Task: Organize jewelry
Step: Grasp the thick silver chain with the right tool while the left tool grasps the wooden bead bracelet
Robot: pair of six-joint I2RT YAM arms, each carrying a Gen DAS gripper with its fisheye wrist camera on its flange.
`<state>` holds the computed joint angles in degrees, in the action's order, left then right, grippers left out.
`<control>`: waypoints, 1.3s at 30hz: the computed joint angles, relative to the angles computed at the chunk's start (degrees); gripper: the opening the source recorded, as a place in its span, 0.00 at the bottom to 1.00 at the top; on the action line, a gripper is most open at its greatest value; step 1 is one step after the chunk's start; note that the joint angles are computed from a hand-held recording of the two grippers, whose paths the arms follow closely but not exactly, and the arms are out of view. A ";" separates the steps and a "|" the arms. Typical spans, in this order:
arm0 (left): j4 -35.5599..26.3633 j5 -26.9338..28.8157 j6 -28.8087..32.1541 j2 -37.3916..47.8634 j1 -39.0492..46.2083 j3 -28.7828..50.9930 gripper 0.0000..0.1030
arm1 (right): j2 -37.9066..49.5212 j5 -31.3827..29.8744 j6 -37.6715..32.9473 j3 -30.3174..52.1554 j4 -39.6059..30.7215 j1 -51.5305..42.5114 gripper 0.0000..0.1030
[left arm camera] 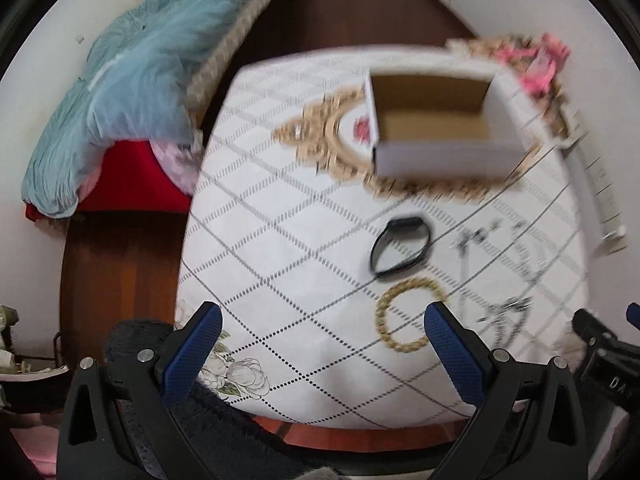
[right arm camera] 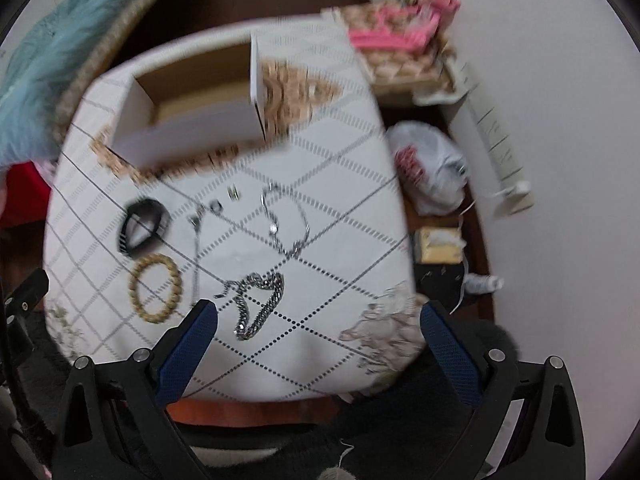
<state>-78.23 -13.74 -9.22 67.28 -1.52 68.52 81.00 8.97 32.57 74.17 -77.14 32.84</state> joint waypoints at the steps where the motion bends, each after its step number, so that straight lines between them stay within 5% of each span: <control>1: 1.95 -0.12 0.16 0.22 0.22 -2.89 1.00 | 0.21 -0.79 -0.41 -2.88 2.70 -0.71 0.94; 16: 11.60 1.67 3.00 5.44 3.04 -15.56 1.00 | 4.91 -2.65 -2.43 -17.98 22.15 0.57 0.66; 17: 12.03 2.22 3.08 5.92 2.96 -15.89 1.00 | 4.35 -2.19 -2.30 -18.44 22.77 1.10 0.59; 19: 12.83 4.04 3.84 6.48 3.35 -16.68 1.00 | 2.99 -0.89 -2.50 -18.88 23.41 2.43 0.23; 21: 13.42 5.62 3.96 7.28 3.51 -17.16 0.98 | 3.17 -1.37 -1.99 -18.45 22.75 2.31 0.13; 25: 17.61 10.17 7.82 7.31 6.01 -18.49 0.71 | 2.81 -2.55 -2.79 -17.99 21.55 0.73 0.12; 27: 18.98 13.88 9.99 6.80 7.21 -18.51 0.31 | 2.31 -3.19 -3.06 -18.35 21.52 -0.13 0.12; 29: 19.10 14.51 10.64 6.73 6.91 -18.32 0.07 | 1.55 -4.00 -2.90 -18.85 21.57 -0.83 0.12; 34: 19.30 14.69 11.57 4.85 8.11 -18.47 0.06 | -0.52 -7.19 -4.09 -20.34 23.45 -4.41 0.11; 39: 12.31 17.54 13.44 -0.03 11.82 -13.47 0.06 | -4.05 -9.91 -3.66 -18.59 22.17 -4.61 0.11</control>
